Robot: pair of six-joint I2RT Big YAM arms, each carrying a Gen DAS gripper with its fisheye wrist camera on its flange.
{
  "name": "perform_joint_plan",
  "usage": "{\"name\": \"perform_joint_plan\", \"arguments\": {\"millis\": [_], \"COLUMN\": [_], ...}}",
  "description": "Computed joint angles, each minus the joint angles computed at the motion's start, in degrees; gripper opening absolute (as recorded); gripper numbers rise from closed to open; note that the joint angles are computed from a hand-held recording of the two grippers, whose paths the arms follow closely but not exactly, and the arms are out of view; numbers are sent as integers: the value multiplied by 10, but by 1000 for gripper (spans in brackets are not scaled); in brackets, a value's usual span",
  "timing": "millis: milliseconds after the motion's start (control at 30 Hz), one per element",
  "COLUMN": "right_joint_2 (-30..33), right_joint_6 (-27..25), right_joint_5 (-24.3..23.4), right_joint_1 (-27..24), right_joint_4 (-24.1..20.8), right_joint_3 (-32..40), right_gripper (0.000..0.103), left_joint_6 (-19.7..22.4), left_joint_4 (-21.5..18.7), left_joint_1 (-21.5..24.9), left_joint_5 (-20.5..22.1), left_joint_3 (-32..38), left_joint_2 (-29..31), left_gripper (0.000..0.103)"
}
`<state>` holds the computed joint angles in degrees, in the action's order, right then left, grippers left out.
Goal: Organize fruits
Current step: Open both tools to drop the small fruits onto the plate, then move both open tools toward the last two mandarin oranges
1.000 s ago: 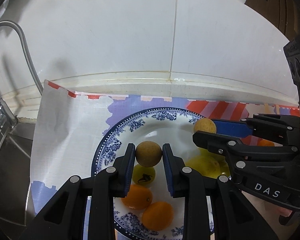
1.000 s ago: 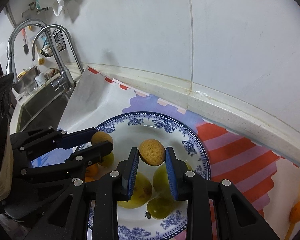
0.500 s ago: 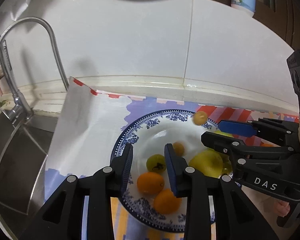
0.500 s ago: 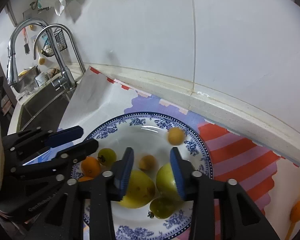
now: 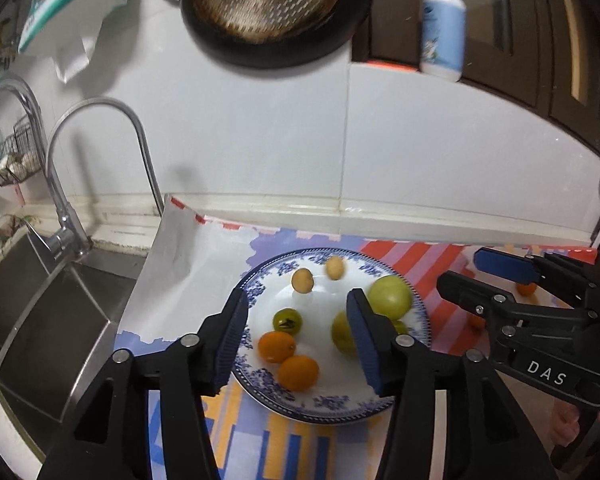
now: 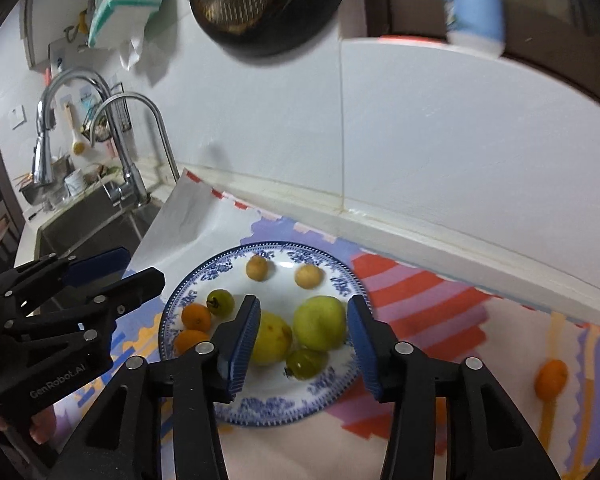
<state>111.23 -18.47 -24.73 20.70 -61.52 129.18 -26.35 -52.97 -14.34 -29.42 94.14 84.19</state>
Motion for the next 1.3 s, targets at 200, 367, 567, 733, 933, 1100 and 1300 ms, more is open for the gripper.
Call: {"name": "perform_joint_plan", "arguments": {"millis": [200,367,567,733,933,1100,1300], "right_joint_2": [-63,-105,-143,-159,-165,-156,-130], "right_joint_6": [30,44,54,57,55,46,41], "right_joint_5": [3,11,17,20,36,44,52], "right_joint_1": [-25,-48,-76,-100,-121,-140,-154], "right_joint_4": [45,78,102,113,130,131,119], "right_joint_3": [-76,-124,-166,-185,-203,-199,-174], "right_gripper": [54,62,67,72,77,77,77], "left_joint_6": [10,19,26,30,47,50,59], "left_joint_4": [8,15,24,28,41,42,29], "left_joint_1": [-35,-61,-87,-104,-123,-131,-132], "left_joint_5": [-22,-33,-30,-33,-54,-47,-35], "left_joint_3": [9,21,37,56,74,92,125], "left_joint_2": [-5,0,13,29,51,74,109], "left_gripper": [64,70,78,85,92,95,95]}}
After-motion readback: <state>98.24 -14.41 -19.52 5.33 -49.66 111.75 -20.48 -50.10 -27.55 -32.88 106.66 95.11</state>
